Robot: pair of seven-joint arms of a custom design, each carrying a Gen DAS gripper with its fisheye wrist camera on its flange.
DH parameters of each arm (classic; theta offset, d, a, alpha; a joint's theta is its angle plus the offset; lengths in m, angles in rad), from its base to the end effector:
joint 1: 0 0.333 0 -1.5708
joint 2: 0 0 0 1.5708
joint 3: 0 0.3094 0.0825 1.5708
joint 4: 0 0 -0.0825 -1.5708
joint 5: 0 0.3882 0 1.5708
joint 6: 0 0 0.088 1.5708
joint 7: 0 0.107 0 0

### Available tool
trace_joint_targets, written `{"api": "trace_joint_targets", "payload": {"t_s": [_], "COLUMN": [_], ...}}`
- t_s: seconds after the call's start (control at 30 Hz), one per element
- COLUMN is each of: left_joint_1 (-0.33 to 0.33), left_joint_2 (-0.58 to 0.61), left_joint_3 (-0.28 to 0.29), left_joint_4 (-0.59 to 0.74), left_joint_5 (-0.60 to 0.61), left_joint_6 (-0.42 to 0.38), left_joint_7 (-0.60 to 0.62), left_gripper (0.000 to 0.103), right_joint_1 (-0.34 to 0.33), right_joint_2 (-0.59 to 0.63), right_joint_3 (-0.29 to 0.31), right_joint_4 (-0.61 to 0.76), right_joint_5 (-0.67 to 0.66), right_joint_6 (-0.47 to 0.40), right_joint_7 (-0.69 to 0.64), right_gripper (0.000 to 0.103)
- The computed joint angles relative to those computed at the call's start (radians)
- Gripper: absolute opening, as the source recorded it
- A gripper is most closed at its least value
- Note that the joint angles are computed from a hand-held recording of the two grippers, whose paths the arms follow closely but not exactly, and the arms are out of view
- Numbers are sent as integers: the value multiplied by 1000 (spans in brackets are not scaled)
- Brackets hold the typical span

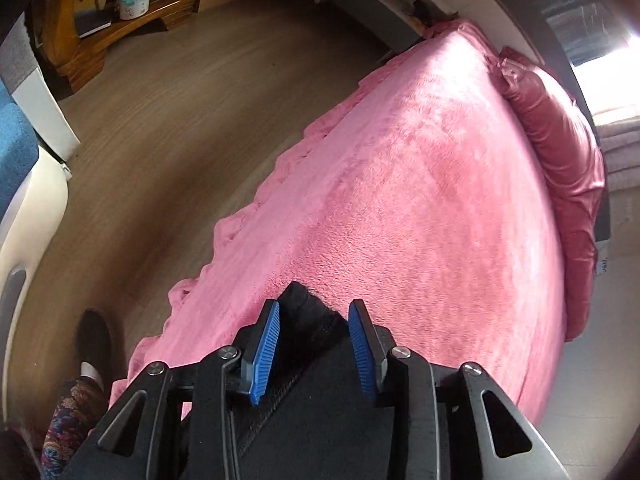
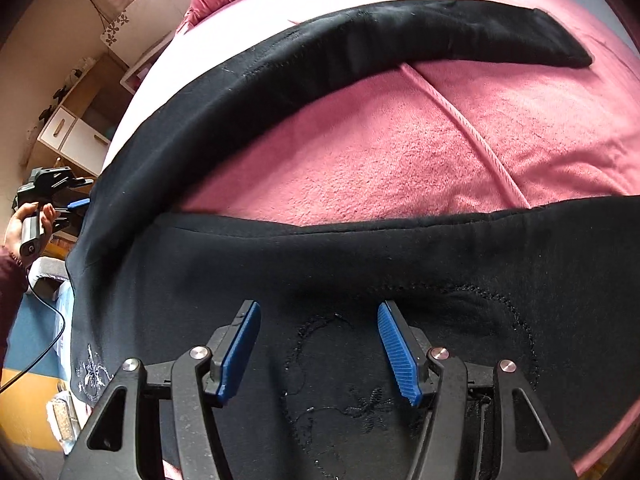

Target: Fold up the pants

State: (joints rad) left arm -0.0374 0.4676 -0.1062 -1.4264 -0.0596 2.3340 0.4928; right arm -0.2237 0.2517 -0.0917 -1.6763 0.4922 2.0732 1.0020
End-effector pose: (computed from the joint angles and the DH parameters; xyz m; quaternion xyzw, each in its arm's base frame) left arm 0.7266 -0.0911 0.4692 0.9335 -0.2800 0.2240 0.0088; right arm 0.6308 -0.1751 0.4663 -0.7063 0.6721 0.0034 0.2224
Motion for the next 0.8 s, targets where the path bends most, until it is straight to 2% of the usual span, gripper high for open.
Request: {"api": "trace_joint_targets", "payload": {"t_s": [0.03,0.13,0.2,0.37,0.4,0.5,0.6,0.63,0.7,0.73,0.8], "left_joint_1": [-8,-16,-25,-64,-73,-75,-90,-100,-108,-149,-166], "left_joint_2": [3,-11,-45,-206,-256,-379,-530,-557,-635,-682,-758], "left_joint_3": [4,2,4,15,13,-15,-49,-52,-77,-64,-76], "left_joint_4": [5,-9,-55,-247,-302,-439,-617,-650,-739,-798,-875], "left_joint_5": [19,48,67,166,191,189,157,114,112,43,65], "left_joint_6": [-8,-2,41,260,328,493,669,701,763,809,825], "left_joint_7": [4,46,54,27,22,46,74,111,114,172,147], "left_gripper": [33,12,9,8,8,8,8,8,7,7,7], "right_joint_1": [-8,-8,-8,-10,-12,-17,-32,-36,-47,-58,-75], "right_joint_2": [-6,-8,-11,-13,-13,-16,3,12,39,67,133], "right_joint_3": [-5,-6,-7,-9,-10,-11,-9,-8,-3,2,17], "right_joint_4": [-3,-8,-8,-4,-4,0,43,60,113,164,276], "right_joint_5": [3,1,-2,1,3,18,58,66,89,111,139], "right_joint_6": [-11,-9,-9,-3,0,13,-10,-12,-30,-56,-96], "right_joint_7": [-7,-4,-7,-2,1,6,5,5,12,21,51], "right_gripper": [62,62,63,63,63,63,63,63,63,62,62]}}
